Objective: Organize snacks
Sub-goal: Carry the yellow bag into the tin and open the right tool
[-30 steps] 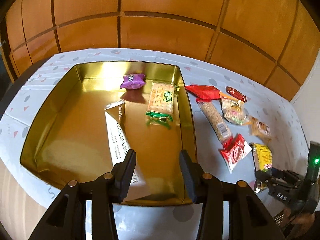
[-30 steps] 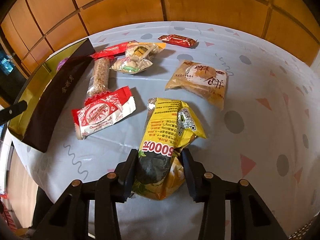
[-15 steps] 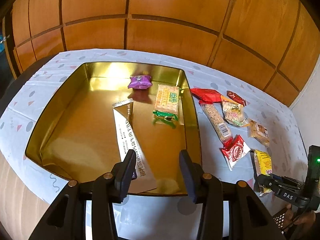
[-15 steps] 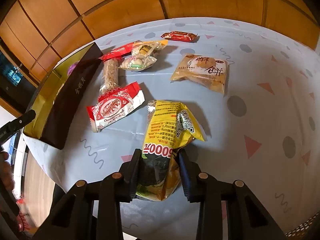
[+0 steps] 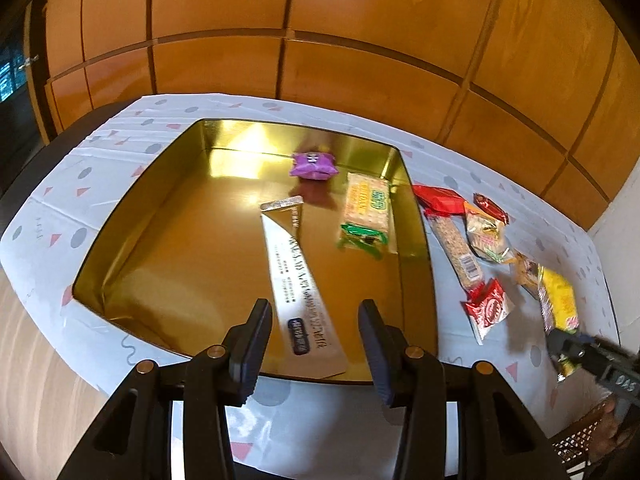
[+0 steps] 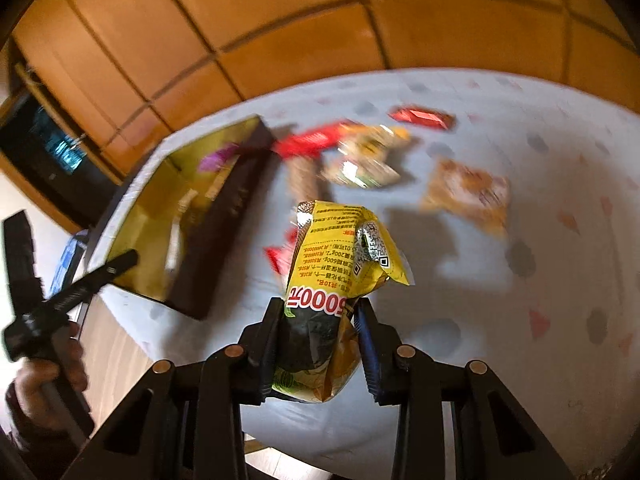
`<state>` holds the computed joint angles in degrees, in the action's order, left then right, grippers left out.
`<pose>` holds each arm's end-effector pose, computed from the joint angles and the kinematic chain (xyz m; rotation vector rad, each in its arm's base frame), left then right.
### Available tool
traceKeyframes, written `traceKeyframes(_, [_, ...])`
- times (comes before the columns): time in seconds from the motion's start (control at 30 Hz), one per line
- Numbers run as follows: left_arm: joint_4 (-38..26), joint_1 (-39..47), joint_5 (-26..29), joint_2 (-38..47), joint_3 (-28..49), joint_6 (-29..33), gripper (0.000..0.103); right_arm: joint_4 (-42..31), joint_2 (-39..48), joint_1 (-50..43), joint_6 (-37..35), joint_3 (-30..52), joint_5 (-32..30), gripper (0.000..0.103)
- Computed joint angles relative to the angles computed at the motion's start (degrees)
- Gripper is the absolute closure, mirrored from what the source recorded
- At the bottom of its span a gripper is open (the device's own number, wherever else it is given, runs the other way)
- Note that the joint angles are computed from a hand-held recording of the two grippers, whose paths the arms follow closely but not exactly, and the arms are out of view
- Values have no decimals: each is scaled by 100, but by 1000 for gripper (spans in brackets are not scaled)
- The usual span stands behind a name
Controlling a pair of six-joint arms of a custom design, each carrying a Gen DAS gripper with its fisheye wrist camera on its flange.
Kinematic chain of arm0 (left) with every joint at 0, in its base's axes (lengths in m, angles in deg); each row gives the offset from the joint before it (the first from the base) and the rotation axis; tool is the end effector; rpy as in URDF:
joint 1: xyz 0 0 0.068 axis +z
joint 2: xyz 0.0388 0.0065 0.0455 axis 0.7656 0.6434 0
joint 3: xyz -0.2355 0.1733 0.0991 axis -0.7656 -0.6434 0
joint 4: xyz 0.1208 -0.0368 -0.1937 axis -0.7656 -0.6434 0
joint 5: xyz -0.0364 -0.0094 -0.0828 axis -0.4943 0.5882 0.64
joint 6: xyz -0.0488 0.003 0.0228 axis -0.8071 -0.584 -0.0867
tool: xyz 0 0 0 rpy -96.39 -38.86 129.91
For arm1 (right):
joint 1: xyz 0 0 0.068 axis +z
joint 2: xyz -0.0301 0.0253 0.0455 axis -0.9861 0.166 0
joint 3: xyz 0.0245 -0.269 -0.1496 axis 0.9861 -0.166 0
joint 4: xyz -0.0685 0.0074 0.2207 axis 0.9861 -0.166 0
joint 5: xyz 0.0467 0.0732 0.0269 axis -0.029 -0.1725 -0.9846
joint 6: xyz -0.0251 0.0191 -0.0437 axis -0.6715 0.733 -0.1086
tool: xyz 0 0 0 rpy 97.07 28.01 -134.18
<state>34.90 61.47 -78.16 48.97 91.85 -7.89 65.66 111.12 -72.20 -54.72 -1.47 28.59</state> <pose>0.1820 0.0337 0.2368 -0.3576 2.4488 -0.0819 0.2335 0.0479 0.2405 -0.3535 2.5178 0.5643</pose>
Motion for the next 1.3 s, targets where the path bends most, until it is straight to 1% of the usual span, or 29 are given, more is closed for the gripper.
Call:
traceKeyframes(0.17, [12, 268, 119, -5, -73, 118, 58, -115, 225, 949, 176, 626, 239, 67])
traceKeyframes(0.33, [27, 527, 246, 13, -129, 213, 58, -137, 765, 1732, 367, 1275, 477, 67])
traceKeyframes(0.5, [65, 834, 374, 71, -178, 314, 58, -137, 1381, 2315, 653, 1925, 692, 67])
traceKeyframes(0.67, [112, 1153, 503, 161, -207, 419, 58, -144, 1916, 2645, 914, 2388, 870, 67])
traceKeyframes(0.83, [145, 1337, 550, 245, -215, 499, 58, -111, 2279, 2779, 1033, 2572, 974, 64])
traceKeyframes(0.93, [171, 1344, 532, 230, -240, 518, 58, -36, 2310, 2764, 1052, 2512, 861, 63])
traceKeyframes(1.07, [142, 1190, 478, 161, -236, 490, 58, 158, 2080, 2687, 1060, 2225, 966, 62])
traceKeyframes(1.2, [86, 920, 356, 37, -220, 431, 58, 353, 1652, 2480, 1086, 1791, 1092, 61])
traceKeyframes(1.27, [47, 768, 279, -12, -205, 388, 58, 422, 1472, 2341, 1081, 1599, 1149, 54])
traceKeyframes(1.3, [23, 741, 279, -29, -192, 387, 58, 434, 1400, 2271, 1069, 1528, 1176, 52])
